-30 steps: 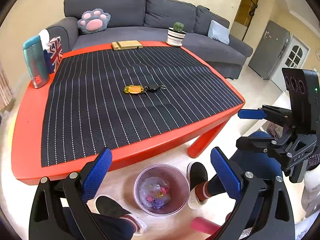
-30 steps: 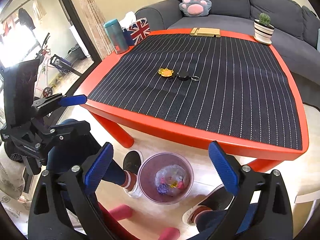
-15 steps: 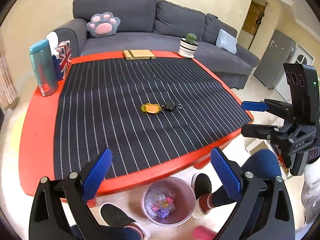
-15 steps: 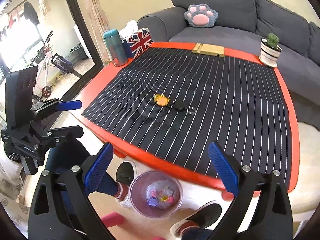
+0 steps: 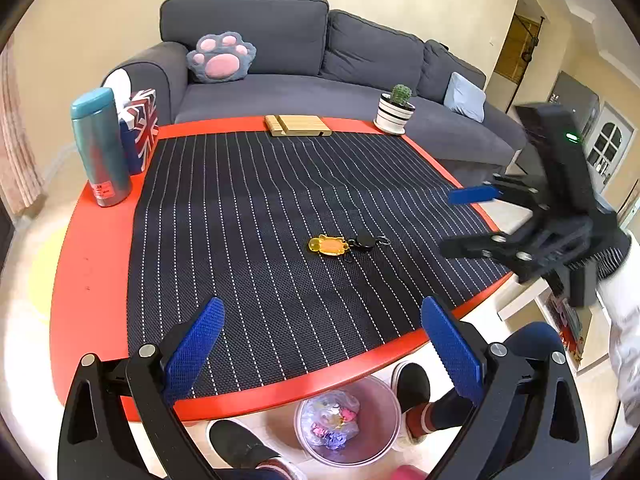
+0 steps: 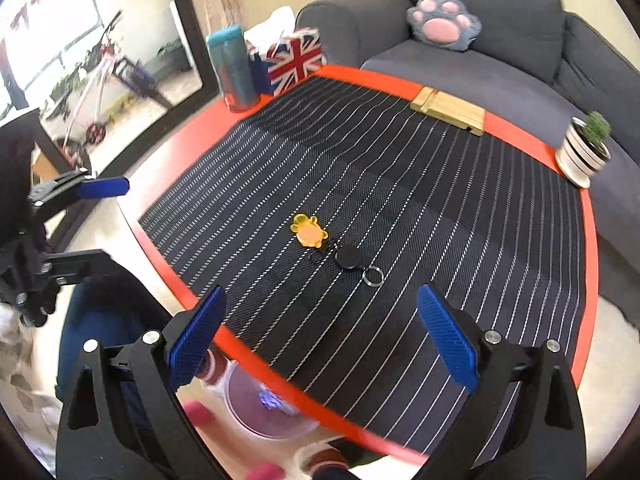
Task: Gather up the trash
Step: 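Reach the right tool to the black fob of the orange keyring, then close the right tool on the black fob and lift the keyring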
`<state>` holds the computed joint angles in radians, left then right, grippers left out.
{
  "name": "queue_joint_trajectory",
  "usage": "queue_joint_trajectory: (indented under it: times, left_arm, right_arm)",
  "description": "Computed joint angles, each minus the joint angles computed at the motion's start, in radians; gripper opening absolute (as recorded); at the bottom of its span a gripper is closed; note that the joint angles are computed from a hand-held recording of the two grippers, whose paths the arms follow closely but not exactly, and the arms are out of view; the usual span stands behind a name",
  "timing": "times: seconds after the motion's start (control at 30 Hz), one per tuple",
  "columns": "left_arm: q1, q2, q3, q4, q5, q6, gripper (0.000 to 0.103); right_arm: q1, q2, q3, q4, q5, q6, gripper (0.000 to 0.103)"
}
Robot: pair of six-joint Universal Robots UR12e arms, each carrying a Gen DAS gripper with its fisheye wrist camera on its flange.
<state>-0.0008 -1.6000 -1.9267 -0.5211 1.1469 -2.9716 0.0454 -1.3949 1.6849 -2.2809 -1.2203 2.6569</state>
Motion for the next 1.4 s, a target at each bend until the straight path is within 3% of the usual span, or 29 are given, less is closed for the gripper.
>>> queue_joint_trajectory:
  times: [0.27, 0.37, 0.53, 0.87, 1.13, 1.4]
  left_arm:
    - [0.005, -0.002, -0.006, -0.004, 0.0, -0.012, 0.095]
    - [0.009, -0.003, -0.009, -0.001, -0.001, -0.02, 0.095]
    - [0.013, -0.002, -0.015, -0.003, 0.0, -0.029, 0.095]
    - [0.023, -0.004, -0.021, -0.006, -0.003, -0.038, 0.095]
    - [0.02, -0.011, -0.017, -0.014, -0.009, -0.036, 0.095]
    - [0.011, -0.023, -0.002, -0.017, -0.005, -0.028, 0.095]
  right_arm:
    - [0.041, 0.11, -0.138, 0.172, -0.115, -0.153, 0.094]
    - [0.058, 0.138, -0.165, 0.198, -0.164, -0.202, 0.093]
    - [0.082, 0.174, -0.199, 0.233, -0.226, -0.287, 0.076]
    - [0.093, 0.197, -0.217, 0.265, -0.244, -0.333, 0.047]
    - [0.092, 0.201, -0.233, 0.317, -0.205, -0.34, 0.026]
    - [0.078, 0.183, -0.211, 0.296, -0.16, -0.291, 0.024]
